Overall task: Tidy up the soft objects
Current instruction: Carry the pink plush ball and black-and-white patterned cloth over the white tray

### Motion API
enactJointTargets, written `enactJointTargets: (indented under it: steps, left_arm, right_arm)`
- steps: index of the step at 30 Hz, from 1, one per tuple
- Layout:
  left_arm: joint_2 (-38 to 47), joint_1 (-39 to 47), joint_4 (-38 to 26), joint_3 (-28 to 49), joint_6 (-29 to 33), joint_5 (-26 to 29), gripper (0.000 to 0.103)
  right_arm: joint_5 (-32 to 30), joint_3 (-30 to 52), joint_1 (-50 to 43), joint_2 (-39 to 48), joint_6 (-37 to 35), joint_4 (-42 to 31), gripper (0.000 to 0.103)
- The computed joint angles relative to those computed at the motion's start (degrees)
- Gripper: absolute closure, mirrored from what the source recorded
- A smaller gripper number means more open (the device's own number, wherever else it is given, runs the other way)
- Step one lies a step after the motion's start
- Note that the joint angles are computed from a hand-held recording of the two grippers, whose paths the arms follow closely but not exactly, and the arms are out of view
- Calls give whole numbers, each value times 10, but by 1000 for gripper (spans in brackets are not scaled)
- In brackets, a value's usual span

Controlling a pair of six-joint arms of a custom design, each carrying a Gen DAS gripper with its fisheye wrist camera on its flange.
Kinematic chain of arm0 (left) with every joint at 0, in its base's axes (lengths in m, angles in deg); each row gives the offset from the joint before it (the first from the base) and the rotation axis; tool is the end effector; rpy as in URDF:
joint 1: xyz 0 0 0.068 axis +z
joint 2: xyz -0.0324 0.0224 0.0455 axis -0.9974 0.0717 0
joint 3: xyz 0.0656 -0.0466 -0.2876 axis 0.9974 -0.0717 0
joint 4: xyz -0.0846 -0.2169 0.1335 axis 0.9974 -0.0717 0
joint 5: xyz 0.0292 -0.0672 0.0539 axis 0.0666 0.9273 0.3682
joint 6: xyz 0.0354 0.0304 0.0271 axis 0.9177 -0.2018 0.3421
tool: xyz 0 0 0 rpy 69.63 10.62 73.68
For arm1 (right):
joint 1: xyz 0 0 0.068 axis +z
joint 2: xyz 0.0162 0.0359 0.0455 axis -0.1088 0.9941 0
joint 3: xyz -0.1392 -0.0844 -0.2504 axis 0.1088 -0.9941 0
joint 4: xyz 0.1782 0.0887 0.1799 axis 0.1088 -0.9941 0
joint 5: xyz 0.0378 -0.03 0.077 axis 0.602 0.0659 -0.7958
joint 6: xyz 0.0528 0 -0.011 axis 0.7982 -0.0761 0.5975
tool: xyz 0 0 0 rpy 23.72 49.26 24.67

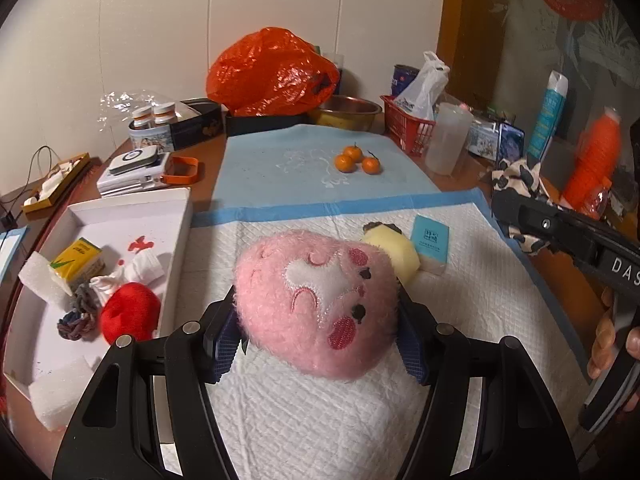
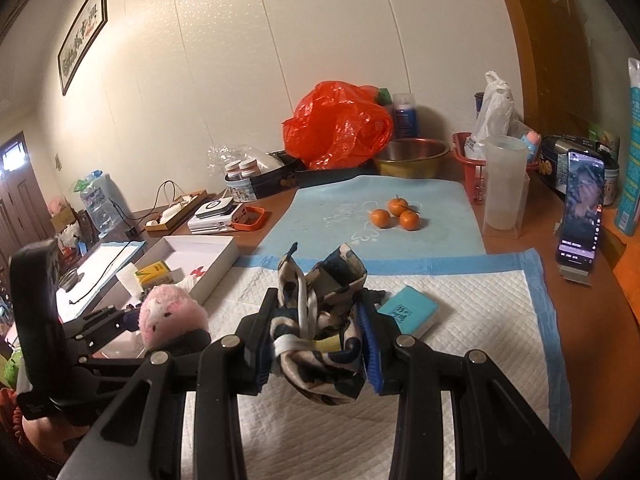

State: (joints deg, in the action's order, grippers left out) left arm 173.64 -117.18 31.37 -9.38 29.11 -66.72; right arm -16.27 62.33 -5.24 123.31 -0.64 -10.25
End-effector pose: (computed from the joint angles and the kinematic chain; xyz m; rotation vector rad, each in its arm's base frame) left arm 0.2803 -0.1716 0.1884 0.5323 2.2338 -0.3677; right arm 0.2302 0.0084 0.2372 0.1274 2.1660 0.2553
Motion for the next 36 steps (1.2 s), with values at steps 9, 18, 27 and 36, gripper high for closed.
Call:
enactJointTargets:
  steps: [9,18,27,36]
  left_arm:
    - [-76,73,-24,-10,5,46,37]
    - [-209,221,-84,23,9,128,37]
    - [-210,308,-112,5,26,163,37]
    - [-183,366,-116,-3,57,167,37]
  right_arm:
    - [37,35,52,18,24,0,66]
    - [93,163,132,38,23,12,66]
    - [110,171,214,89,67,57,66]
    - [109,187,244,136,106,60,66]
